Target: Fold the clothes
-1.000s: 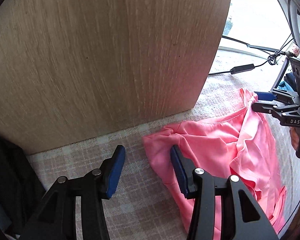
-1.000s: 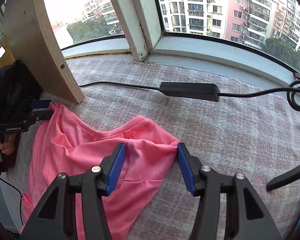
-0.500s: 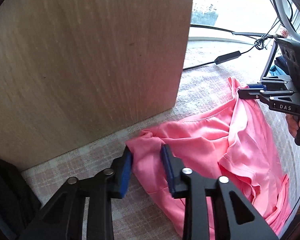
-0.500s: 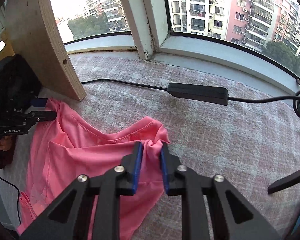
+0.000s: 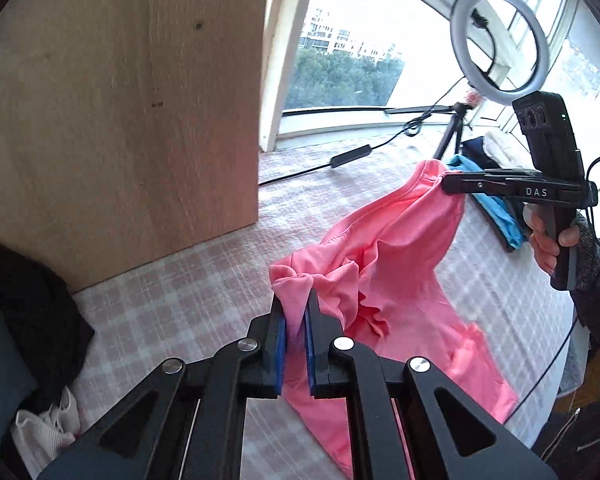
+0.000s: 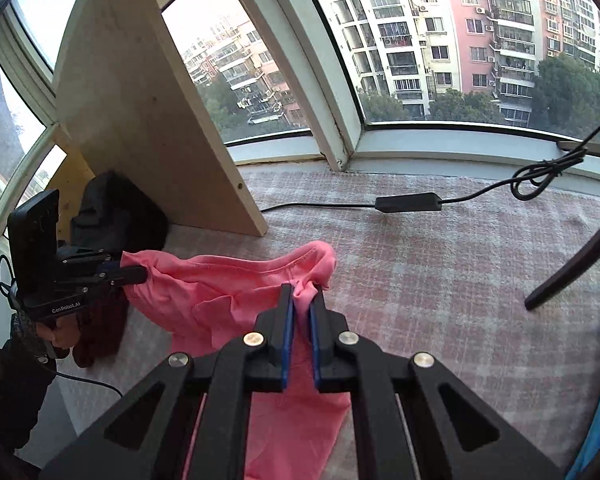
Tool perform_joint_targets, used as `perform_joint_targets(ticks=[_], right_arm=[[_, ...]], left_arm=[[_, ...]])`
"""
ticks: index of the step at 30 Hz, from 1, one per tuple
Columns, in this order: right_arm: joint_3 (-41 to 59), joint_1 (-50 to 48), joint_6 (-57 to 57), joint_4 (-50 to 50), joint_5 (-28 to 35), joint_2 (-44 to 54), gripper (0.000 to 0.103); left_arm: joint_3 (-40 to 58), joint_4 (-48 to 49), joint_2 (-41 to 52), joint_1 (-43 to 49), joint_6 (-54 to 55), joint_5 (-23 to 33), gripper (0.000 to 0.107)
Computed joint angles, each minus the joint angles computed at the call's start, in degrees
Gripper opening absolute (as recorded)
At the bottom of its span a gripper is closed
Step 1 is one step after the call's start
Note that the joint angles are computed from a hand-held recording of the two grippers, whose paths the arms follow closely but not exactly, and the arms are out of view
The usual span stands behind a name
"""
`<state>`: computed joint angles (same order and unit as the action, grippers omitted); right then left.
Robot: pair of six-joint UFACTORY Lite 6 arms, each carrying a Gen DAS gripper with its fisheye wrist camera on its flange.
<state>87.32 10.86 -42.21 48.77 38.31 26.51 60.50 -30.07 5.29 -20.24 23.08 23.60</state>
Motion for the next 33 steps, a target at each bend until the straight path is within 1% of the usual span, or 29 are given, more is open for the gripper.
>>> perform_joint_targets(ticks=[3, 5, 8, 9, 12, 15, 17, 18, 20, 22, 23, 25, 26, 28, 30, 33], right_arm=[[-13.9, -0.5, -2.4, 1.3, -0.1, -14.2, 0.007], [-24.1, -1.2, -4.0, 3.2, 0.4, -23.6, 0.007], [-39.1, -1.0, -5.2, 4.1, -1.2, -36.2, 0.007], [-43.8, -0.8, -5.2, 4.2, -1.9, -40.1, 0.007], [-57.2, 0.1, -2.8, 2.8, -3.4, -52.5, 0.007], [-67.5, 1.4, -3.3, 4.3, -6.2, -58.3, 0.007], [-71.8, 3.4, -0.7, 2.9, -8.7, -60.2, 0.007], [-73.7, 5.3, 3.1, -0.3, -10.8, -62.4, 0.007], [-75.6, 6.5, 4.9, -1.7, -12.2, -64.6, 0.007], [-76.1, 6.0, 5.5, -1.6, -12.0, -65.6, 0.007], [-75.9, 4.8, 4.2, 0.0, -10.8, -65.5, 0.007], [-74.4, 3.0, 2.1, 2.2, -8.4, -64.6, 0.007], [-73.5, 3.5, 3.6, 1.1, -8.2, -65.2, 0.007], [-70.8, 6.1, 8.9, -3.3, -8.2, -66.8, 0.007], [-66.8, 9.4, 15.7, -9.0, -8.5, -67.3, 0.007], [-59.5, 13.7, 22.8, -14.7, -8.3, -65.2, 0.007]], left_arm=[[-5.8, 9.5, -10.8, -6.4, -11.9, 1.2, 0.007], [-11.5, 13.4, -19.8, -10.1, -18.2, 3.4, 0.007], [-21.1, 21.7, -30.2, -18.3, -31.1, 3.3, 0.007], [-23.7, 23.9, -31.9, -21.2, -34.9, 2.9, 0.007], [-30.3, 32.2, -33.5, -29.4, -48.9, -0.6, 0.007], [-35.4, 37.5, -33.8, -35.6, -60.8, -2.5, 0.007], [-37.2, 45.5, -33.0, -40.3, -71.9, -2.0, 0.007], [-37.4, 48.2, -32.4, -41.9, -75.6, -1.8, 0.007], [-37.6, 52.7, -31.2, -45.0, -82.1, -1.5, 0.008], [-37.4, 57.4, -29.7, -47.8, -88.6, -0.7, 0.008], [-37.2, 57.7, -29.4, -47.7, -89.3, -0.6, 0.008], [-36.7, 57.7, -29.8, -46.8, -89.2, -0.2, 0.008], [-36.9, 57.2, -31.2, -46.0, -88.7, 0.1, 0.008], [-37.1, 55.7, -34.3, -44.3, -87.0, 0.5, 0.008], [-36.7, 56.4, -37.1, -43.8, -86.8, 2.9, 0.008], [-36.0, 56.2, -42.4, -43.3, -86.2, 6.8, 0.008]])
